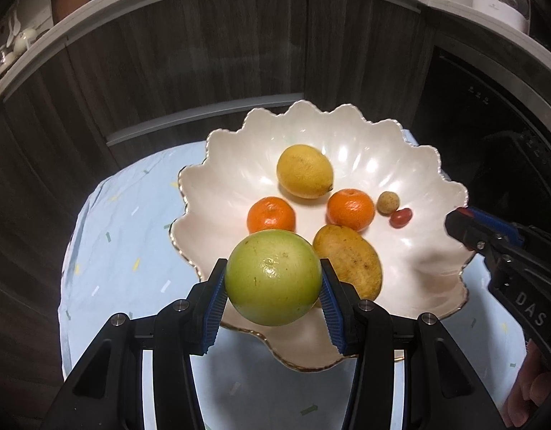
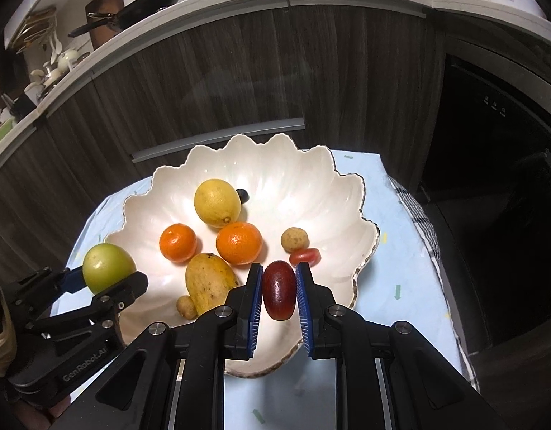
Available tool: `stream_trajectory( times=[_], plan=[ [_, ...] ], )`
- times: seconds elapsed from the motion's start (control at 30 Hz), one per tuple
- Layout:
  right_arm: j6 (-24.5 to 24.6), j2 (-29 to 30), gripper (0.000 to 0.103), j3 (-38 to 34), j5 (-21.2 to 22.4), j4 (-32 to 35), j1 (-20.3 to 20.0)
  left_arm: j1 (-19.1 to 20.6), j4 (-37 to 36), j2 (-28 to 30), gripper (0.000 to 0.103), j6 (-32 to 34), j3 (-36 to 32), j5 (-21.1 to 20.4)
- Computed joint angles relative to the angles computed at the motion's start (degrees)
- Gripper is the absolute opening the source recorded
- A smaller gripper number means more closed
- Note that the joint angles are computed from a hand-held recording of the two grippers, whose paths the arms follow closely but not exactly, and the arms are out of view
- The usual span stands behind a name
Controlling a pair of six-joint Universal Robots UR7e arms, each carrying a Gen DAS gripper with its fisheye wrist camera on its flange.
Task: Organize fruits
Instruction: 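Open the right tool to drop the red fruit while the left tool drops the green fruit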
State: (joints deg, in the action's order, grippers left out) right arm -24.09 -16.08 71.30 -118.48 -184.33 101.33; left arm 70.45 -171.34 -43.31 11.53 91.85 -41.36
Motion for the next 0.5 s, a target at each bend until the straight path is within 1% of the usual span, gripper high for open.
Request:
stream_trajectory(
  times=[0.03,0.07,0.17,0.23,0.27,0.33,0.37,0.5],
  plan=[
    [-0.2,0.1,0.025,-0.2,-0.4,-0.2,0.1,0.1,0.5,0.1,0.048,-0.4,-0.1,0.0],
    [-0.2,0.1,0.034,-0.2,-0.5,-0.4,0.1,0.2,1.5,-0.1,0.048,-1.2,-0.2,-0.2],
    [-0.9,0.2,0.046,0.2,-1.0,-2.3,0.4,0.5,3.3,-0.3,0.048,-2.8,-0.2,-0.1],
    [-1.4,0.2,0.047,0.3,-1.3,-2.8,0.5,0.5,4.0,-0.3,0.049,-3.3,-0.1,-0.1],
    [-1.5,0.2,0.047,0.4,-1.2,-2.9,0.5,0.4,4.0,-0.4,0.052,-3.4,0.1,-0.1],
    [-1.5,-0.1,0.047,0.8,-0.8,-3.1,0.5,0.1,1.4,-0.6,0.073,-1.9,0.9,-0.4],
    [-1.4,-0.2,0.047,1.0,-0.7,-3.1,0.5,-0.2,-0.3,-0.5,0.076,-1.0,1.2,0.0],
    [-1.1,-1.0,0.047,2.3,-0.3,-3.9,0.5,-0.7,-1.4,-0.8,0.077,-0.1,1.5,0.5]
  ],
)
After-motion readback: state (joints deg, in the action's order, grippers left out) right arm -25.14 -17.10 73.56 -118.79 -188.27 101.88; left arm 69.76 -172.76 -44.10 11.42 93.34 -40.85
